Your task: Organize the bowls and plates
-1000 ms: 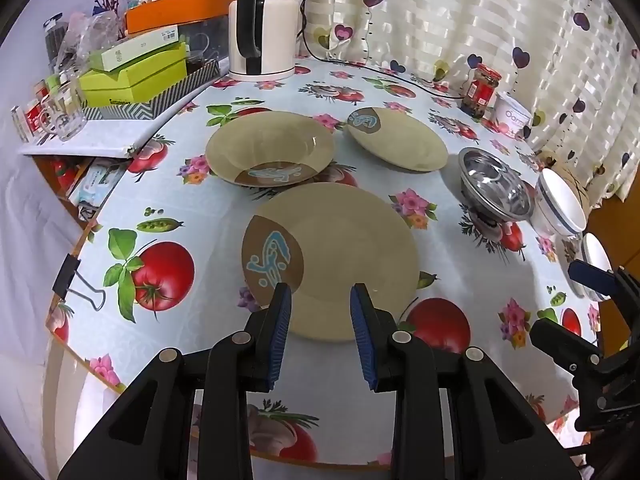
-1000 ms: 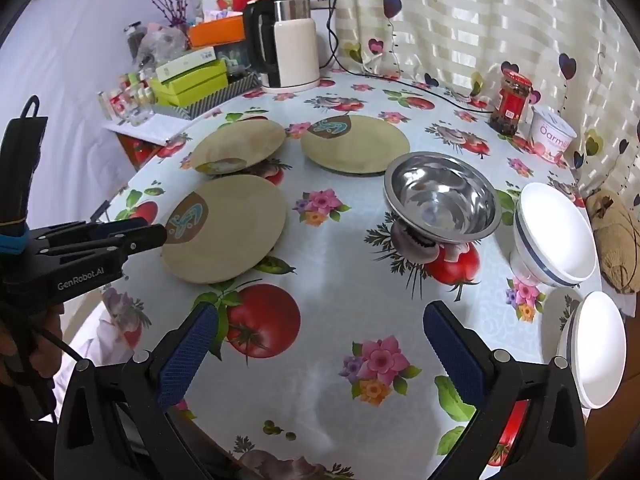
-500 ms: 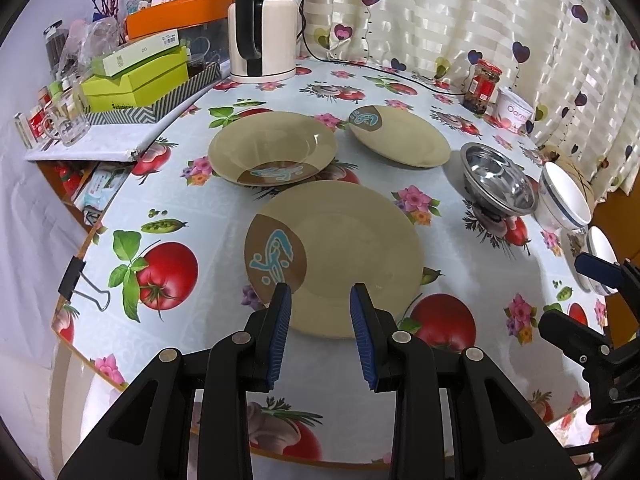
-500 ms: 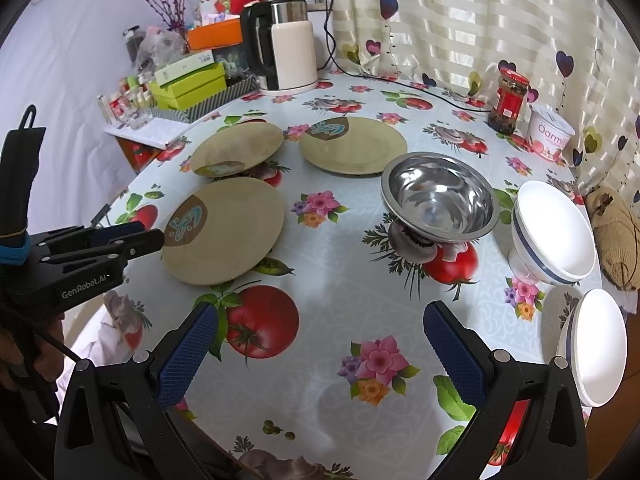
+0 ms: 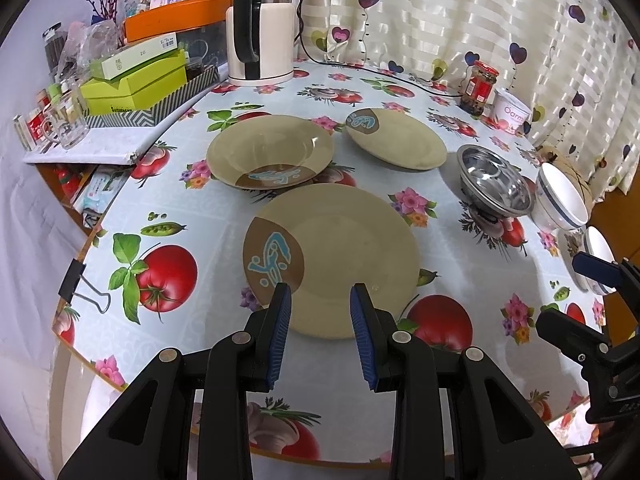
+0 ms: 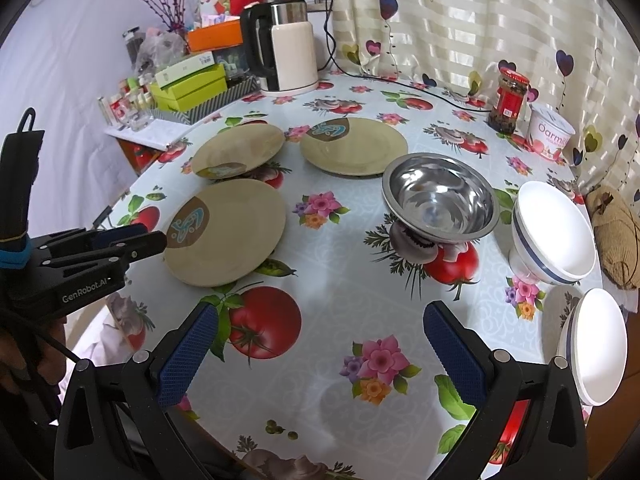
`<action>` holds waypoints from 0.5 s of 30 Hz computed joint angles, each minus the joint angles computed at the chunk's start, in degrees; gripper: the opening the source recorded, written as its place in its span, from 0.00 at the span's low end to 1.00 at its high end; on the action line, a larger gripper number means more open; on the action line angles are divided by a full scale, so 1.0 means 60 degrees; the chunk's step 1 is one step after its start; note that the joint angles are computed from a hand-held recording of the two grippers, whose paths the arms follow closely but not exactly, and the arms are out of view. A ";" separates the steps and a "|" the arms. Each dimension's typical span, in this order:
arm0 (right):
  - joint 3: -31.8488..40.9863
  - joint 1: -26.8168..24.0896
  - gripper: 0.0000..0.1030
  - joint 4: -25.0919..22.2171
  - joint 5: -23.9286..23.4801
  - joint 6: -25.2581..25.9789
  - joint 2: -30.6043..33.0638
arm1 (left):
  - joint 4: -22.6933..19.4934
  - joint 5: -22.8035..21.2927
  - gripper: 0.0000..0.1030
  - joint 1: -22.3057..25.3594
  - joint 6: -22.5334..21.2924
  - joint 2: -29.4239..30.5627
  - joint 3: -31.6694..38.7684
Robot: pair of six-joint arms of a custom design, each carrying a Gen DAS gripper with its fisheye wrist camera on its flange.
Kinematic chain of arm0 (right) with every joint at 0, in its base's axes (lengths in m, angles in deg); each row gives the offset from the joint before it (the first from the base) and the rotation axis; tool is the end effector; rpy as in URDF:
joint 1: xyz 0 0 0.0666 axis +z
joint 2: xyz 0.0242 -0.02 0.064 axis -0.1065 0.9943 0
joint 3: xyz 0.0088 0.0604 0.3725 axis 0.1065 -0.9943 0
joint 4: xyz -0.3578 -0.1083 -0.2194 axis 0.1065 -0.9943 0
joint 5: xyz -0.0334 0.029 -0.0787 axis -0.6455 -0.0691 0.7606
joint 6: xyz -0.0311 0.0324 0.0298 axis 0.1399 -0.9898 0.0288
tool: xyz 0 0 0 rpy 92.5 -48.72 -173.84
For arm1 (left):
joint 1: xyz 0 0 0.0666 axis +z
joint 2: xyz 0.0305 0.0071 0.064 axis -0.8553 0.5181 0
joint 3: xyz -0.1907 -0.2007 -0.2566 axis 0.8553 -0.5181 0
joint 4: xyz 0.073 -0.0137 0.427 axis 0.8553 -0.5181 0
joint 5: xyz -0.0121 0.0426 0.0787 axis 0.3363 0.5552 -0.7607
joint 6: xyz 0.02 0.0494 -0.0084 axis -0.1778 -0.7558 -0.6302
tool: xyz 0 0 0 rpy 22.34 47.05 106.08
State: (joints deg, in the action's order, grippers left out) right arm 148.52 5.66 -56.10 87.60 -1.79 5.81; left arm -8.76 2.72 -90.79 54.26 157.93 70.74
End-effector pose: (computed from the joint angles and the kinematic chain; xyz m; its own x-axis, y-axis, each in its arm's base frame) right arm 0.5540 0.1149 0.3642 -0.7843 -0.1458 -0.6031 -0.1891 0.9819 0.0086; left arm 0.5677 -0.3471 0.3750 -0.8105 0.0502 -0.5836 0.1169 0.9901 -0.0771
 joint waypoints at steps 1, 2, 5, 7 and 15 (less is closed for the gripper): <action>0.0000 0.0000 1.00 0.0000 0.0000 0.0000 0.0000 | 0.0020 -0.0012 0.31 0.0001 0.0001 -0.0009 -0.0024; 0.0007 -0.0003 1.00 -0.0006 -0.0021 -0.0004 -0.0001 | 0.0032 -0.0004 0.31 -0.0005 -0.0012 -0.0016 -0.0025; 0.0022 0.0004 1.00 -0.0019 -0.0015 -0.0002 -0.0003 | 0.0028 0.0013 0.31 -0.0005 -0.0027 -0.0023 -0.0014; 0.0024 -0.0001 1.00 -0.0019 -0.0030 -0.0011 -0.0002 | 0.0002 0.0043 0.31 0.0004 -0.0050 -0.0007 0.0015; 0.0034 -0.0004 1.00 -0.0017 -0.0029 -0.0026 0.0023 | 0.0003 0.0261 0.31 0.0022 -0.0120 0.0012 0.0020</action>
State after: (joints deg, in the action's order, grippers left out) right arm 148.72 5.63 -56.20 87.43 -1.94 5.94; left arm -8.74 4.28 -90.66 53.54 158.00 70.85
